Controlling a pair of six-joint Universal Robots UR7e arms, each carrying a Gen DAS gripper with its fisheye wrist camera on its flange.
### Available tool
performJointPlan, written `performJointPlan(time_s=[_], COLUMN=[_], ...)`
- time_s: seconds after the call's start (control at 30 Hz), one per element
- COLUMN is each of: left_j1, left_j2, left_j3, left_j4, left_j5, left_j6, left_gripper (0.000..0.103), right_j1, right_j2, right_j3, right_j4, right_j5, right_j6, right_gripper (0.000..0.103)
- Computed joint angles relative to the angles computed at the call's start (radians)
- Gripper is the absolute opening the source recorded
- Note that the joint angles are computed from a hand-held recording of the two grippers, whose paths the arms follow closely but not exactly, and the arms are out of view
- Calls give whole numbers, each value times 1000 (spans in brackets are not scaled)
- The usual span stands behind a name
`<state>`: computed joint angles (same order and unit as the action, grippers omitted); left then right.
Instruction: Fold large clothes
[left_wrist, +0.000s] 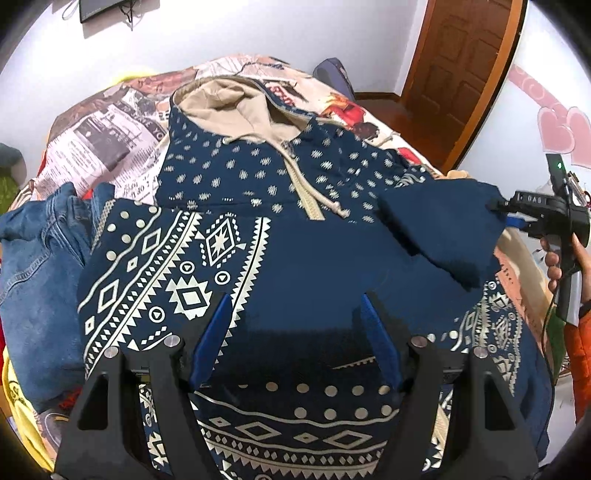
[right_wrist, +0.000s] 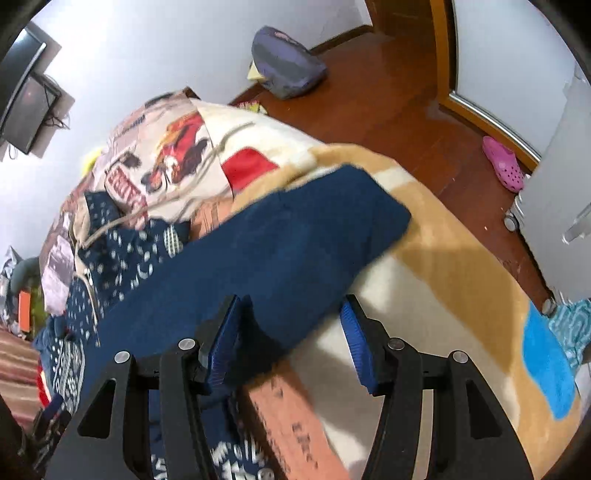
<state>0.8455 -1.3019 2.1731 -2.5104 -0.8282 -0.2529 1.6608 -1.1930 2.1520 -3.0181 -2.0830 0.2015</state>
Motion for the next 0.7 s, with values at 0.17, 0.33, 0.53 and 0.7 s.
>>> performJointPlan(time_s=[0.17,0.33,0.53,0.7], left_j1=[14,2,-34,-60], left_j2=[16,6,-42,-101], left_j3=[-6,-2,12,29], left_j4=[5,10,15,28], left_j5=[3,19,43,63], left_j6=[-10,-15,-20,-34], left_gripper=[70,70,70,70], right_j1=[-6,34,155,258], right_j2=[34,33,34,42], right_j3=[-25,-35,-73,-124], right_j4=[-50,-84,-117,-90], right_j5=[-4,-10,-23,30], right_j6=[-24,-62,-157,-194], right_gripper=[11,8,7,7])
